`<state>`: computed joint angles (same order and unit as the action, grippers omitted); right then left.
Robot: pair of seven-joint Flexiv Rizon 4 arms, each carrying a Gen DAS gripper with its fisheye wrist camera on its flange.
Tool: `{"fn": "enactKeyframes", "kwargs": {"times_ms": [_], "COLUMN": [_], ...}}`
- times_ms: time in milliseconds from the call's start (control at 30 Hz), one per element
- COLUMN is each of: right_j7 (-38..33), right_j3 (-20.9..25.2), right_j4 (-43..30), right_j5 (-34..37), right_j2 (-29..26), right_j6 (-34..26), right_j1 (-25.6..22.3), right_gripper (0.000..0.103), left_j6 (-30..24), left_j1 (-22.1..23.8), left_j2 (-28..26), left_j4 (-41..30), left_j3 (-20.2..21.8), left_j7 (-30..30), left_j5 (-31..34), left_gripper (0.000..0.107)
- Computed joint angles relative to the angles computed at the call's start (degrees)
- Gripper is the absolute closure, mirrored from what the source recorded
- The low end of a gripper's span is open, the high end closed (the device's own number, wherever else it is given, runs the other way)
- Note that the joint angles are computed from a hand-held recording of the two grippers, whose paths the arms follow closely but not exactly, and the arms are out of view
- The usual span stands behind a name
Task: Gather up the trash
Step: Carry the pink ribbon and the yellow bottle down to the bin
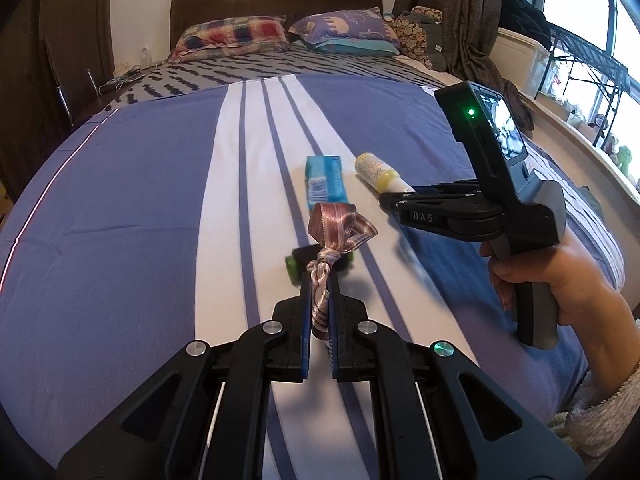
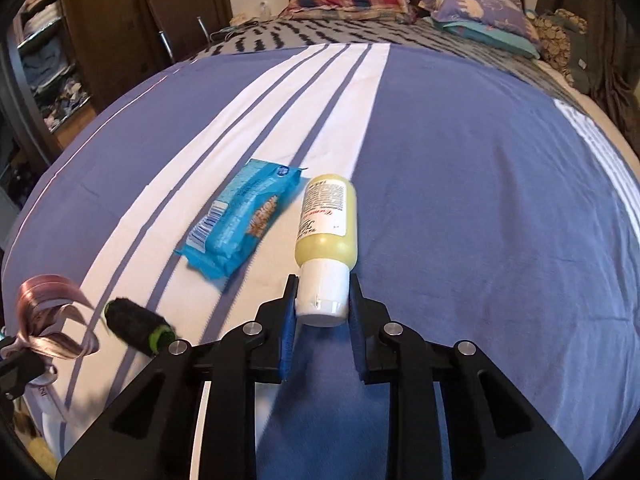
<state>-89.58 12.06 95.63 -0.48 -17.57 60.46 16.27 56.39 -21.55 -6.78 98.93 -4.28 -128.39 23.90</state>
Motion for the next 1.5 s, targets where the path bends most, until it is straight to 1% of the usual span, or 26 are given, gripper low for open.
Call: {"fn": "enactKeyframes", "kwargs": {"times_ms": [133, 200, 367, 467, 567, 800, 867, 1067, 1200, 1333, 1500], "right_j7": [-0.92, -1.67, -4.16, -6.26, -6.68, -6.18, -5.99, -5.03, -3.69, -2.36, -0.61], "right_j3": [0.51, 0.81, 1.04, 0.72, -0.18, -2.18, -2.83, -4.24, -4.14, -3.68, -2.82], "right_j4": [4.21, 6.97, 13.36, 18.33, 22.66, 33.62, 36.59, 42.41, 45.8, 48.74, 51.77], "right_j5": [0.77, 1.42, 4.48, 8.39, 10.06, 13.37, 13.82, 14.64, 15.68, 16.48, 18.3], "right_j2": [3.97, 6.88, 14.79, 21.34, 26.85, 41.58, 46.31, 56.7, 63.12, 68.23, 71.99], "right_j6": [2.1, 3.37, 3.92, 3.64, 3.11, 1.42, -0.12, -4.53, -8.25, -12.08, -16.88], "right_j1": [-0.64, -0.99, -1.39, -1.3, -0.47, 1.83, 2.43, 4.22, 5.07, 5.65, 6.94], "right_gripper": [0.079, 0.079, 0.079, 0.079, 0.079, 0.079, 0.079, 0.079, 0.079, 0.079, 0.079], "left_j6": [-0.08, -0.58, -2.87, -4.47, -5.46, -4.35, -3.78, -4.03, -3.62, -3.33, -2.91], "left_j1": [-0.68, -1.12, -2.21, -2.75, -3.16, -4.03, -4.27, -4.79, -5.25, -5.67, -6.51], "left_j2": [1.54, 2.47, 5.7, 7.78, 9.66, 13.73, 14.88, 18.51, 20.31, 20.97, 20.21], "left_j4": [0.82, 1.19, 2.46, 3.97, 5.5, 10.65, 12.26, 15.82, 18.36, 20.5, 22.94], "left_j3": [-0.52, -1.07, -3.02, -4.65, -6.31, -9.72, -10.67, -14.17, -15.66, -16.9, -17.86], "left_j7": [-1.38, -2.39, -5.92, -8.08, -10.05, -14.21, -15.37, -19.07, -20.41, -21.27, -22.49], "left_j5": [0.47, 0.89, 3.13, 4.06, 5.06, 5.14, 5.1, 5.94, 4.87, 3.49, 2.53], "left_gripper": [0.101, 0.101, 0.101, 0.101, 0.101, 0.101, 0.101, 0.101, 0.101, 0.101, 0.101]}}
